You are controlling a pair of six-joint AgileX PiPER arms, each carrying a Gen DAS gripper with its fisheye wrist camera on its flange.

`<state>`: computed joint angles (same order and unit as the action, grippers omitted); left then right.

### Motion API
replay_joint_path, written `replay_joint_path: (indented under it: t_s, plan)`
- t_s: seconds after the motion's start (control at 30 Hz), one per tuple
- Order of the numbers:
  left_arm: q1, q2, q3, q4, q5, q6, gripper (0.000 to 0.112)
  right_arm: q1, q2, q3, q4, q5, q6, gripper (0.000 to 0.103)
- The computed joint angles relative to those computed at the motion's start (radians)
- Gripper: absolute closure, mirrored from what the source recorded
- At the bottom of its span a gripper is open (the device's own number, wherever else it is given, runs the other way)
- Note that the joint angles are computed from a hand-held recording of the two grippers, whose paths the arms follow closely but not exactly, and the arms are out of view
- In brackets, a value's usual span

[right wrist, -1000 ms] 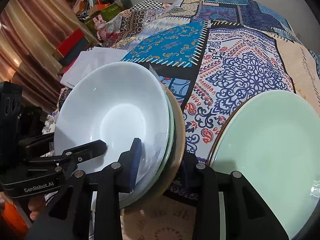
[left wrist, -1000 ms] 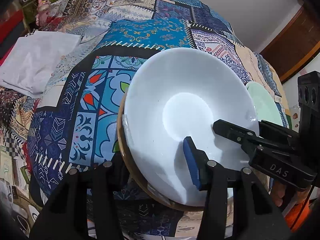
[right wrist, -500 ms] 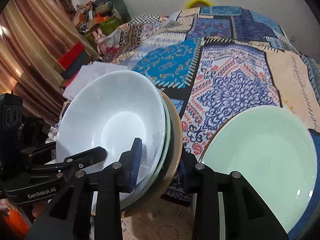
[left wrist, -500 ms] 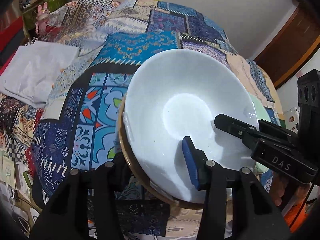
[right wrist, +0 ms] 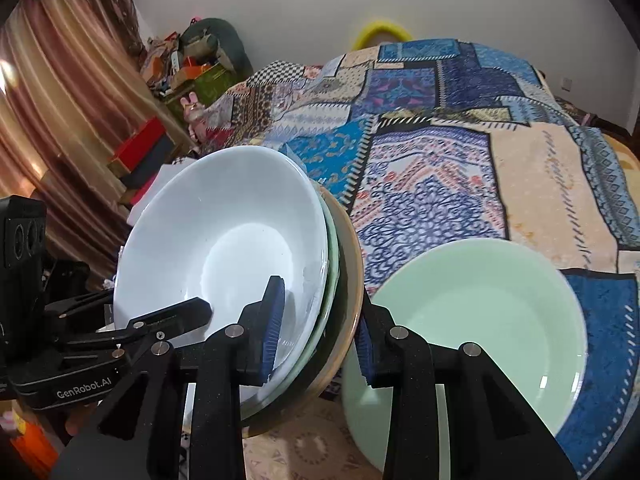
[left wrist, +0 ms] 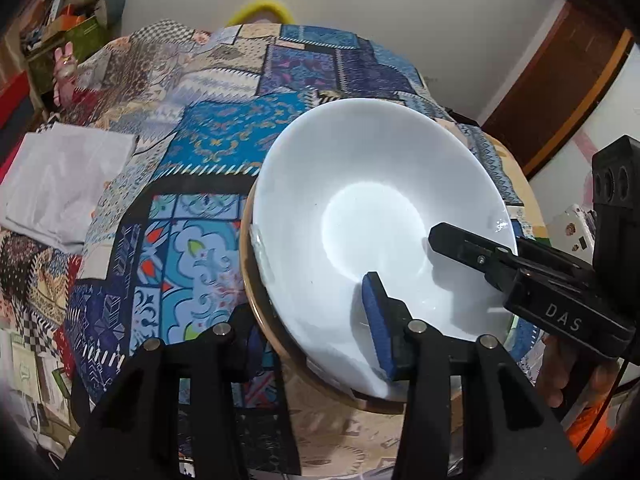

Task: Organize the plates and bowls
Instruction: 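Lift the nested bowls and carry them over the mint green plate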

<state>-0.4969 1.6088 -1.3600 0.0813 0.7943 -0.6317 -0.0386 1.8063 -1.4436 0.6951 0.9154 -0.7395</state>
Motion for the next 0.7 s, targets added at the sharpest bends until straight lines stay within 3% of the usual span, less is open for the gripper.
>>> replay_joint_path:
  t_s: [0.7]
  plan:
    - [-0.121,0.181,-0.288,0.000,0.098,0.012,0.069,-0.180,-0.046,0.016,0.031,0.038,-0.049,0.074]
